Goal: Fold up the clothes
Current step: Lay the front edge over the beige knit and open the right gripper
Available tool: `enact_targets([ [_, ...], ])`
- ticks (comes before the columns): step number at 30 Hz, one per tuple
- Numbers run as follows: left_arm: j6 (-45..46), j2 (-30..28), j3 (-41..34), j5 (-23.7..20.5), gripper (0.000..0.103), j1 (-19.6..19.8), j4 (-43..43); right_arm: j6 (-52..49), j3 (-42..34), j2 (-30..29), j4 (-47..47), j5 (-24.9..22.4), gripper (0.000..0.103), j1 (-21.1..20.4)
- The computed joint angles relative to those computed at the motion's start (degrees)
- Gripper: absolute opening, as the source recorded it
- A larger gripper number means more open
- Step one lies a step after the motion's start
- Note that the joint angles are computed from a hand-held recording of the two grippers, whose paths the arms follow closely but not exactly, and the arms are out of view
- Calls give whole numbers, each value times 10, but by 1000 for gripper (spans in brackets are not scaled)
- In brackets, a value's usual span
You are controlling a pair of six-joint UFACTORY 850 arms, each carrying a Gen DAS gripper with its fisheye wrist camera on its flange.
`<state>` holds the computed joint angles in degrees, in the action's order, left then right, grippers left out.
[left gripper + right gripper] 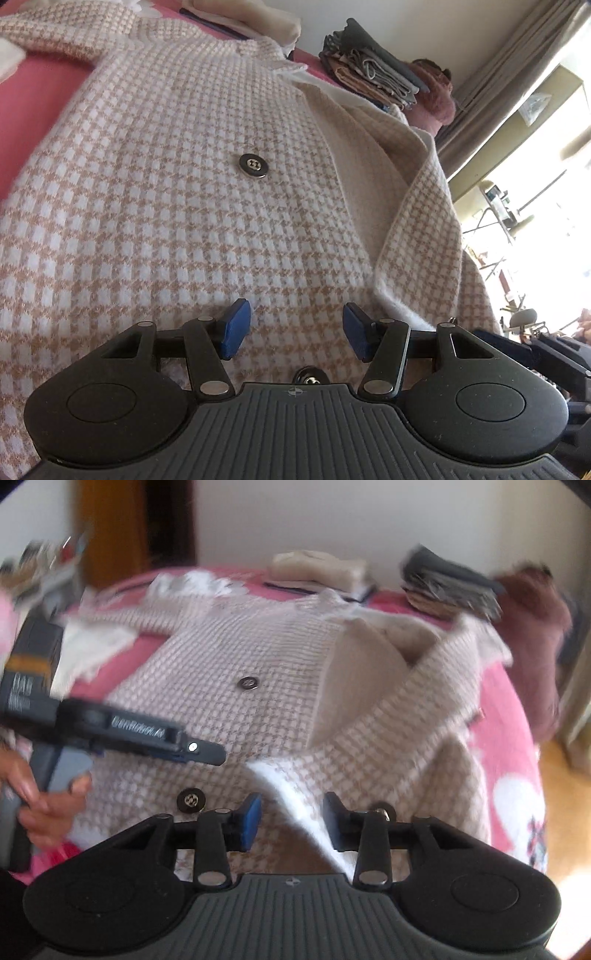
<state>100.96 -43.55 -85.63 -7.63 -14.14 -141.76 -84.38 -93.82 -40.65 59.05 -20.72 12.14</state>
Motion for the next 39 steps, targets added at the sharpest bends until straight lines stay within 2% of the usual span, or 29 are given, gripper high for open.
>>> enact_targets([
  [4,-11,1,3,-5,55,2,9,-56,-6,-23,-21,67,40,29],
  [5,-15,1,4,-6,55,2,14,-57,-10,-30,-30,81,36,33],
  [7,-38,2,6,-13,55,5,34,-19,-27,-44,-63,90,9,36],
  [8,-49,2,8,-17,55,6,45,-13,-34,-47,-54,77,5,33],
  [14,-135,5,20,-60,55,22,114,-113,-23,-17,115,-60,4,-7],
  [20,-176,7,30,-91,55,32,128,-164,6,9,91,-138,4,-20],
  [27,-181,15,40,-98,55,35,133,-190,46,17,10,-127,5,-4],
  [34,-166,35,76,-157,56,43,151,-171,61,12,-38,-103,7,6],
  [37,-165,44,90,-172,56,42,167,-133,58,7,-48,-103,12,6],
  [39,-170,48,97,-179,56,40,180,-113,58,10,-52,-109,27,5],
])
